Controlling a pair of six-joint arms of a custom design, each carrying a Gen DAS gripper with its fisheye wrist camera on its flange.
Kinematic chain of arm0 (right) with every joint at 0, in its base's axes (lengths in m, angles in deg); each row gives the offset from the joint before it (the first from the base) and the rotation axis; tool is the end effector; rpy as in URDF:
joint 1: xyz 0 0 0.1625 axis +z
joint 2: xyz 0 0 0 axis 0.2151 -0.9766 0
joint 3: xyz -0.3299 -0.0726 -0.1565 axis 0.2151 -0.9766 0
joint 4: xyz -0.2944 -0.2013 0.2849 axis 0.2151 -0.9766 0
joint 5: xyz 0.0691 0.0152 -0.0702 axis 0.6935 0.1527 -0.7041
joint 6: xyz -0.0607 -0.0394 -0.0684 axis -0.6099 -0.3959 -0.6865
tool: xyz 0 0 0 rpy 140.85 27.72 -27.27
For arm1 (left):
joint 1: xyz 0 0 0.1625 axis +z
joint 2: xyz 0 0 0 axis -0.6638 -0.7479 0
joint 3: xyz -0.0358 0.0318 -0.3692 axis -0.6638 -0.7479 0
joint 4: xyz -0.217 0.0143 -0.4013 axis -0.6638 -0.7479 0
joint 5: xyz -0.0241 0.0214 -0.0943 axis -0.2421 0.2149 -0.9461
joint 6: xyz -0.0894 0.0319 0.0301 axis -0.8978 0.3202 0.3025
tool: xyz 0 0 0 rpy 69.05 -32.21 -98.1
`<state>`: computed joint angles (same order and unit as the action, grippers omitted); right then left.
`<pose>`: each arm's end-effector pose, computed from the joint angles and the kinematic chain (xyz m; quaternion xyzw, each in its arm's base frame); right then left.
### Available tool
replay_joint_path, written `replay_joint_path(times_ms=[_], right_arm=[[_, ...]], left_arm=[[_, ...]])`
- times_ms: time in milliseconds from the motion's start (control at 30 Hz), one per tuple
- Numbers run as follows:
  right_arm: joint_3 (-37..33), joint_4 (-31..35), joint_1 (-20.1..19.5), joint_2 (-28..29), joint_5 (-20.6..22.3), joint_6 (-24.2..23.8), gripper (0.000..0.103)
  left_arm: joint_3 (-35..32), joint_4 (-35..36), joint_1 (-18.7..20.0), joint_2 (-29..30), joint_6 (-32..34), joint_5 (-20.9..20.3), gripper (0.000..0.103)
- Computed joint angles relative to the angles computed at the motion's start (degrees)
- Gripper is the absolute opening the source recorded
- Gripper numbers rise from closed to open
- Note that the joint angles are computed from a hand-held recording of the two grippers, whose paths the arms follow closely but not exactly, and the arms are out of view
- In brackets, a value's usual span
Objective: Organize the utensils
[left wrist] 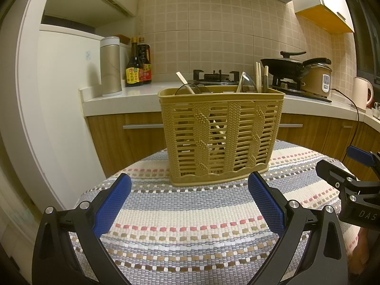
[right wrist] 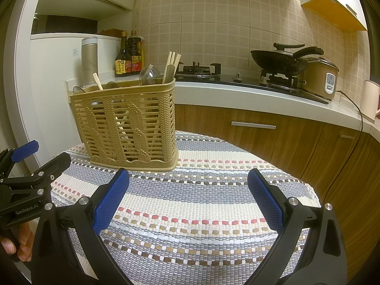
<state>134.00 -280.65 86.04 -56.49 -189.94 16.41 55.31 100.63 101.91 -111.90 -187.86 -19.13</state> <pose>0.2065 -0.7659 0.1548 0.2084 -0.7921 0.4826 0.3101 -0.2152 -0.7762 0.1444 0.2565 0.7726 -0.4950 0.3037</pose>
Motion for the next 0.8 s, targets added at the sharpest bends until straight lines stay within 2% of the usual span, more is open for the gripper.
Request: replay_joint_path(times_ms=[300, 400, 633, 800], right_arm=[[-0.12, -0.02, 0.03, 0.10, -0.08, -0.08, 0.095], [0.04, -0.22, -0.03, 0.05, -0.03, -0.13, 0.095], [0.15, -0.32, -0.10, 0.02, 0.01, -0.10, 0.095], [-0.05, -0.24, -0.05, 0.15, -0.11, -0.03, 0.095]], left_arm=[[0.56, -0.46, -0.02, -0.33, 0.26, 0.26, 0.095], [2.42, -2.64, -0.02, -1.37, 0.93, 0.25, 0.096], [1.62, -0.54, -0.02, -1.17, -0.61, 0.91, 0.096], [-1.42, 3.42, 0.26, 0.40, -2.43, 1.78, 0.096]])
